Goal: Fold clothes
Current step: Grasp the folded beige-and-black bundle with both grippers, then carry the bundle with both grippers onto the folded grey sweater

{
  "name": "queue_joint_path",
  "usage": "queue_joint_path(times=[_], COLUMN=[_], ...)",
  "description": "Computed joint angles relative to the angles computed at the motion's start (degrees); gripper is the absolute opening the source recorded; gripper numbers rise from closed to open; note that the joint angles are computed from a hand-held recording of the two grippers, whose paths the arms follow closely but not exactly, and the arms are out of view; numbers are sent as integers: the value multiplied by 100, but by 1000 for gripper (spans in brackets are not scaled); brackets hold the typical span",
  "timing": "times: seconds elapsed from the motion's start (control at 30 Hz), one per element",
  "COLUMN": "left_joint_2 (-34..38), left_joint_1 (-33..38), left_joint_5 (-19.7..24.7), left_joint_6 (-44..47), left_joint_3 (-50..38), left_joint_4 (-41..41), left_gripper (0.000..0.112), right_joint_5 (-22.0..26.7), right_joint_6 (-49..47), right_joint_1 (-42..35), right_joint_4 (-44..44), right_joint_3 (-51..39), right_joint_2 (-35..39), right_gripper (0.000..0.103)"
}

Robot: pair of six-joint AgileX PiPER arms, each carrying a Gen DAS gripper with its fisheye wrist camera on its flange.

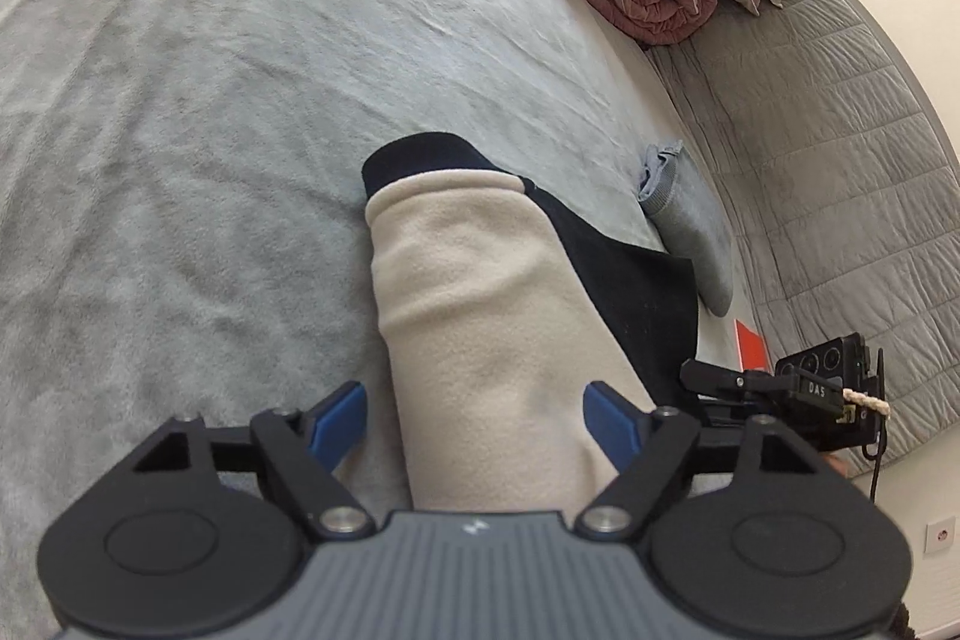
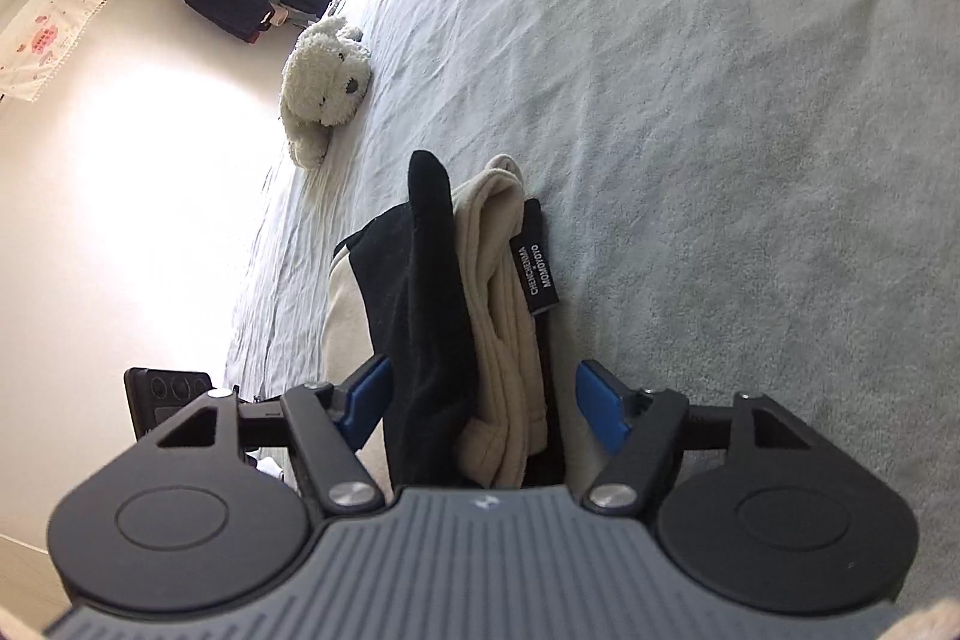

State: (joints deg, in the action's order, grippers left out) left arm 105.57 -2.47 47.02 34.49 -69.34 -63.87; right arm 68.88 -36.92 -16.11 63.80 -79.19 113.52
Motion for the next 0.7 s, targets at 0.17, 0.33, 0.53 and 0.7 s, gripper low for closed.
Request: queue_joint_path(times=[0.17,0.33,0.53,0.7], left_joint_2=[118,-64,-309,-112], left_joint_1=[59,-203,-638,-950], left_joint_5=[-341,-1027,-1791,-2055], left_joint_6=[815,1719,2163,1937], left_joint_3=[365,854,892,273], left_joint_4=[-1209,-2262,-2598,-2495], left_gripper=[70,57,47,44], right_joint_5=[-57,-496,-899,-1131], right_joint_6=[-350,-1093,-2559,-2978], right_joint_1=[-30,96,213,250], right_joint_4=[793,1384,2329,2852], right_joint_3=[155,731,1532,1648], right_joint_2=[311,49,-329,-430], right_gripper=[55,49,39,38])
